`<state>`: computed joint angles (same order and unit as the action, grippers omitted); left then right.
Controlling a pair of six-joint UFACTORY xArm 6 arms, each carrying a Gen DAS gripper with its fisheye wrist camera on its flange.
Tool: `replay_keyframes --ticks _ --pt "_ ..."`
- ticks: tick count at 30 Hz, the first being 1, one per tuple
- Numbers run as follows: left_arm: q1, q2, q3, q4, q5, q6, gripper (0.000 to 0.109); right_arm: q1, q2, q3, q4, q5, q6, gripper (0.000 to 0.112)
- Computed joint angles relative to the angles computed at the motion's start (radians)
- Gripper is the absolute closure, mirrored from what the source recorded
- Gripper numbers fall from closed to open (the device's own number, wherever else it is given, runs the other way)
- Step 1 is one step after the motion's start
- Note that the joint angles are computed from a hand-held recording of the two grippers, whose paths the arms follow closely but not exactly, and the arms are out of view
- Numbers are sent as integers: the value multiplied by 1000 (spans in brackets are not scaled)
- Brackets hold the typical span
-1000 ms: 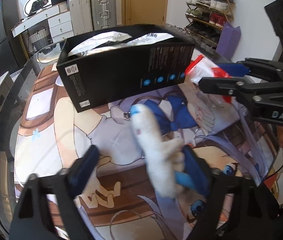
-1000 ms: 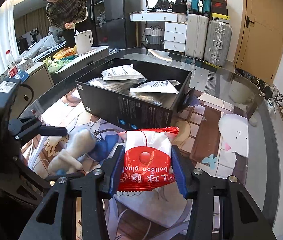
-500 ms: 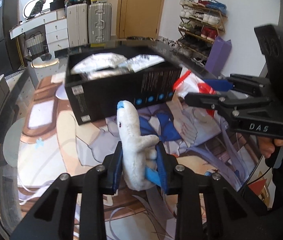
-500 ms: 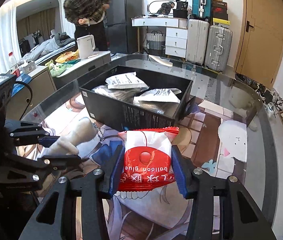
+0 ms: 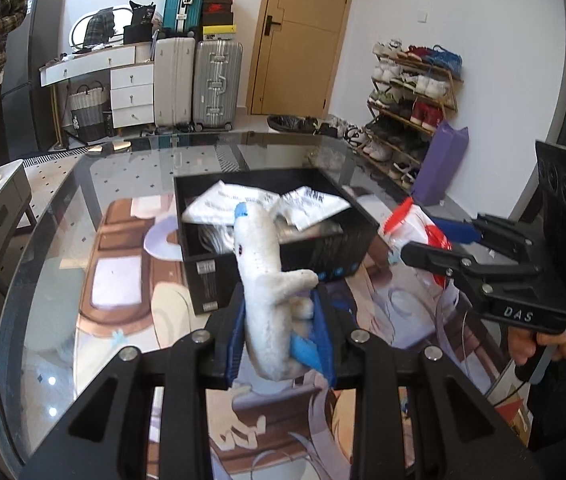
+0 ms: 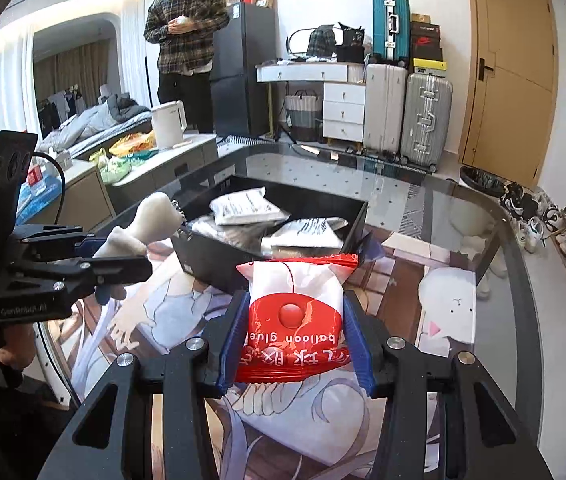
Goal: Organize soft objects
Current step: 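Carry the plush toy and red packet over the black box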
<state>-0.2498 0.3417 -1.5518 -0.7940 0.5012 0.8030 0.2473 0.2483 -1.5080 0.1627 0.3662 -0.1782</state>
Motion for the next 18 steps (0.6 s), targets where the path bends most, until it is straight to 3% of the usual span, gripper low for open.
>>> replay_keyframes --ticks 9,18 --pt "7 79 -135 -2 29 -5 79 -6 22 -32 0 -48 60 65" --pt "18 203 -331 61 75 -66 79 -10 164 -255 -71 40 129 65"
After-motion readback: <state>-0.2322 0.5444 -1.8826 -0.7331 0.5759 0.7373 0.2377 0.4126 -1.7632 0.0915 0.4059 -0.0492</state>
